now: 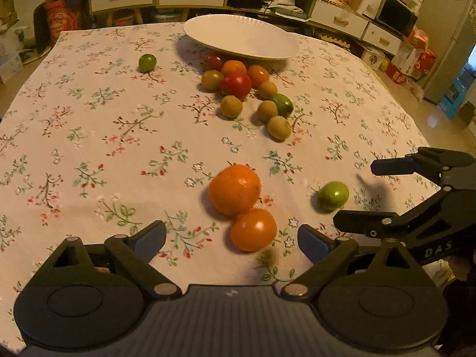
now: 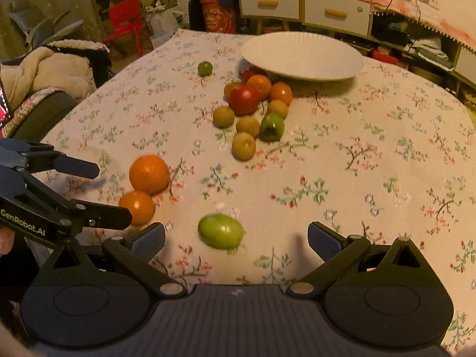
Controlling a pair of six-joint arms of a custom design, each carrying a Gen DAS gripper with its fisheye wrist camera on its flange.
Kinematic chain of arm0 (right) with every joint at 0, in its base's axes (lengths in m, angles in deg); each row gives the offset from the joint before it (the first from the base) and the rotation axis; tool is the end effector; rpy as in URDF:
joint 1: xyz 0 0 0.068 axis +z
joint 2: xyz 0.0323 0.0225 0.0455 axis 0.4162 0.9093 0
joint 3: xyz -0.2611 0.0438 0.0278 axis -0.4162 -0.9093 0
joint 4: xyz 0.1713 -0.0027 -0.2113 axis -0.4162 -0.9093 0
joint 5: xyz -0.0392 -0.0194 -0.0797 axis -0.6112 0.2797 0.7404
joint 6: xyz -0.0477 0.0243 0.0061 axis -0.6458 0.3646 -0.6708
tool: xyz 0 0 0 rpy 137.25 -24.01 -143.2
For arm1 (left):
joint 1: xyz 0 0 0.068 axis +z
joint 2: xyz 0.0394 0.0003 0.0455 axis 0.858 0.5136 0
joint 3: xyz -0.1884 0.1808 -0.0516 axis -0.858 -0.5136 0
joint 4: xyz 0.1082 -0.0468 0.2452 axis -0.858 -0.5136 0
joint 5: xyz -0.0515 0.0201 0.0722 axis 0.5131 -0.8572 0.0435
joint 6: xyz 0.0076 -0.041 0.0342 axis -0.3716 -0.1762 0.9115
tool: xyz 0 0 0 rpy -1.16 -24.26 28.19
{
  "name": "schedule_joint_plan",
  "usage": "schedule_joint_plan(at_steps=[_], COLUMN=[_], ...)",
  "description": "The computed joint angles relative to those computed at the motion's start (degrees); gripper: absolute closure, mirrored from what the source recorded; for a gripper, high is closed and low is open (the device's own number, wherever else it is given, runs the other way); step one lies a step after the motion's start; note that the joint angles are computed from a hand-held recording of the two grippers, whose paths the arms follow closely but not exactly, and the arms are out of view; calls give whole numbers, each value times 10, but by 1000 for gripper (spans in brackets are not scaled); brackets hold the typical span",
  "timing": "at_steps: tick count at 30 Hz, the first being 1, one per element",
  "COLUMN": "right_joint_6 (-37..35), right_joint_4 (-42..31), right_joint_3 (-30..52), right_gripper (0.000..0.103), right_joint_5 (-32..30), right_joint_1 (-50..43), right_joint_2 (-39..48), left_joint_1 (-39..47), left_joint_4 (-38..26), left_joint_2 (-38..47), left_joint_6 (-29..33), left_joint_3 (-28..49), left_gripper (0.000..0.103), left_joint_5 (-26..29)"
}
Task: Organize fruits
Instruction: 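Lower the left tool onto an orange tomato while the right tool approaches a green fruit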
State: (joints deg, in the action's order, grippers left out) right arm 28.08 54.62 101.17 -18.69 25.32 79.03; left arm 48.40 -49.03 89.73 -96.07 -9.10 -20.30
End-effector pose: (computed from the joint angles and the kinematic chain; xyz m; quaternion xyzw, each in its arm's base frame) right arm 0.2752 0.0169 0.1397 -0.2618 0.9144 0.1303 0.2798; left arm 0.2521 -0.0499 0.1428 0.0194 0.9540 -0.0840 0.2872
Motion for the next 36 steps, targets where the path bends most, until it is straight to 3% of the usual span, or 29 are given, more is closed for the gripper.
schedule_joint_plan(at_steps=[6,11,15,19,24,26,36], right_joint_6=[-14,-22,-24,-10,-7,-7,-11], right_joint_4=[32,73,104,153,159,160,144], right_joint_3=[-29,-57,-76,-105,-108,-111,-102], right_gripper=[9,12,10,0,0,3,44], right_joint_5=[6,17,17,38,33,30,18], right_joint_1=[0,5,7,15,12,12,23], right_joint_2=[7,-1,-3,-6,-8,-12,-24], left_joint_1=[-22,-35,-35,-39,-40,-40,-37], left_joint_4=[51,83,103,116,116,114,117], left_joint_2=[17,21,21,18,17,15,11], left_joint_6=[-4,-5,-8,-5,-1,1,5], left_joint_3=[-27,-43,-52,-59,-59,-59,-59], left_gripper=[19,21,23,27,36,40,65], left_joint_5=[-11,-30,-32,-42,-47,-47,-32])
